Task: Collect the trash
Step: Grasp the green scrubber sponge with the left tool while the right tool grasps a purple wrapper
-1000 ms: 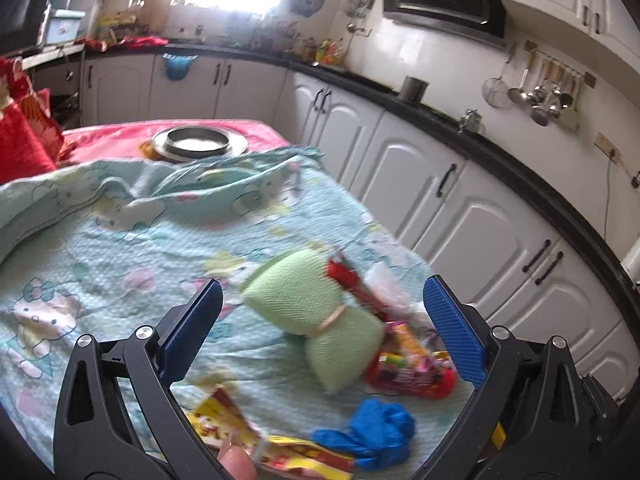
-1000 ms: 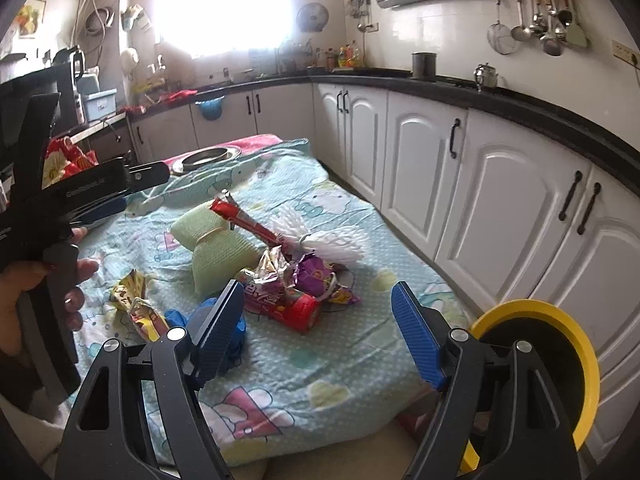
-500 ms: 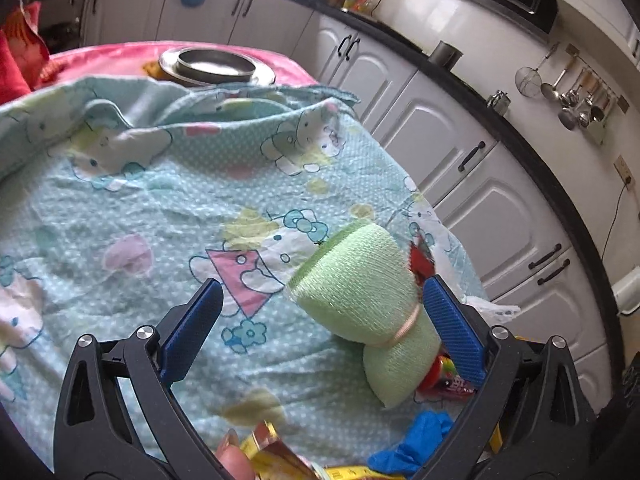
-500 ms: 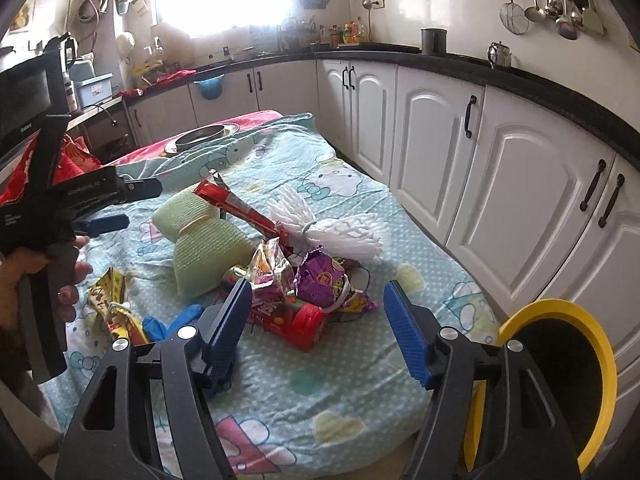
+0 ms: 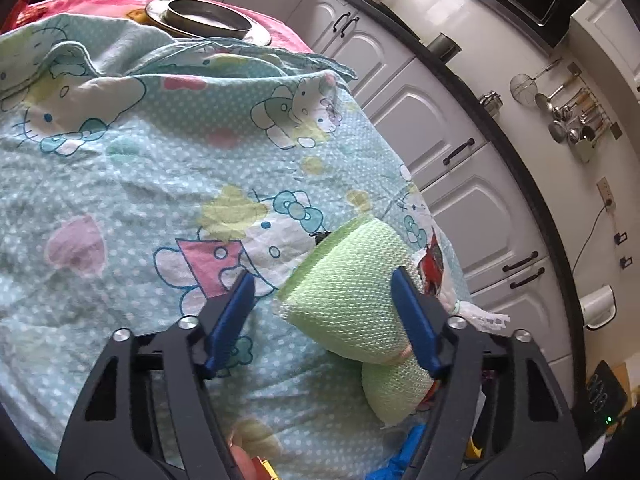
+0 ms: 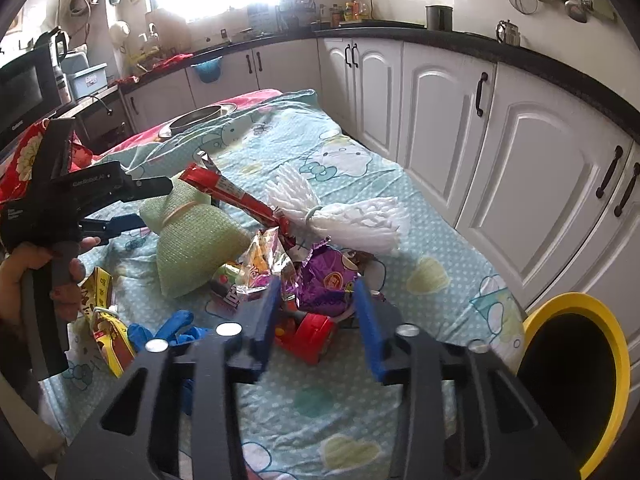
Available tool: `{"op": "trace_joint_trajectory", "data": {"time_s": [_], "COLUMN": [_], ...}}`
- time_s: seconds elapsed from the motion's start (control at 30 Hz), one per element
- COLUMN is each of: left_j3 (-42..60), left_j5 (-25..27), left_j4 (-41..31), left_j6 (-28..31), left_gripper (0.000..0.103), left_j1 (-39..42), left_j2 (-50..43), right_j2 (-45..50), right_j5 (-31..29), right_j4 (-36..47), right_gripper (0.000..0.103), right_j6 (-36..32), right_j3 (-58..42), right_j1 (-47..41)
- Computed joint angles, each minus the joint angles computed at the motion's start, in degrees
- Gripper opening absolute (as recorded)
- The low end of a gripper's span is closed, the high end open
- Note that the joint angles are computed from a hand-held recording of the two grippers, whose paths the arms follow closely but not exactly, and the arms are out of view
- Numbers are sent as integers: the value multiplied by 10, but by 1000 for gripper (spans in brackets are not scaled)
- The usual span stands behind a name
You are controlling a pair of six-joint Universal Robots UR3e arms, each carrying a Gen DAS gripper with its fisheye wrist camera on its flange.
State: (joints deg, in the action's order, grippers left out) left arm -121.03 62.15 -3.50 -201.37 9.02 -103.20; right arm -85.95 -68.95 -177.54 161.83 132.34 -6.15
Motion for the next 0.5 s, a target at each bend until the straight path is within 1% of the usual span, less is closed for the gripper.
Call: {"op": "trace_joint_trajectory", "data": {"time_s": [0.03, 0.1, 0.13, 0.17, 0.43, 0.47, 0.5], "left_j3": [-3, -11, -17, -25, -65, -72, -76], "left_j5": [-3, -13, -17, -21, -68, -77, -82], "left_j4": [1, 3, 3, 5, 12, 12, 13], "left_j6": [2, 3, 5, 7, 12, 14, 12], "left_gripper": [50, 46, 42, 41, 21, 21, 18], "left_j1": [2, 8, 13, 17, 48, 54, 57], "left_j2": [2, 7, 11, 17, 49, 54, 58], "right_j2": [-1, -8, -10, -15, -52, -60, -64], "right_j5": [0, 2, 3, 7, 21, 24, 25], "right_j4": [-1, -5, -7, -7, -2, 0, 0], "right_gripper": [24, 23, 23, 23, 21, 21, 21], "right_j6": [0, -4, -5, -7, -13, -15, -15], "right_j3": [1, 8, 11, 16, 45, 50, 52], "right_j1": [1, -2, -3, -7, -25, -28, -29]}}
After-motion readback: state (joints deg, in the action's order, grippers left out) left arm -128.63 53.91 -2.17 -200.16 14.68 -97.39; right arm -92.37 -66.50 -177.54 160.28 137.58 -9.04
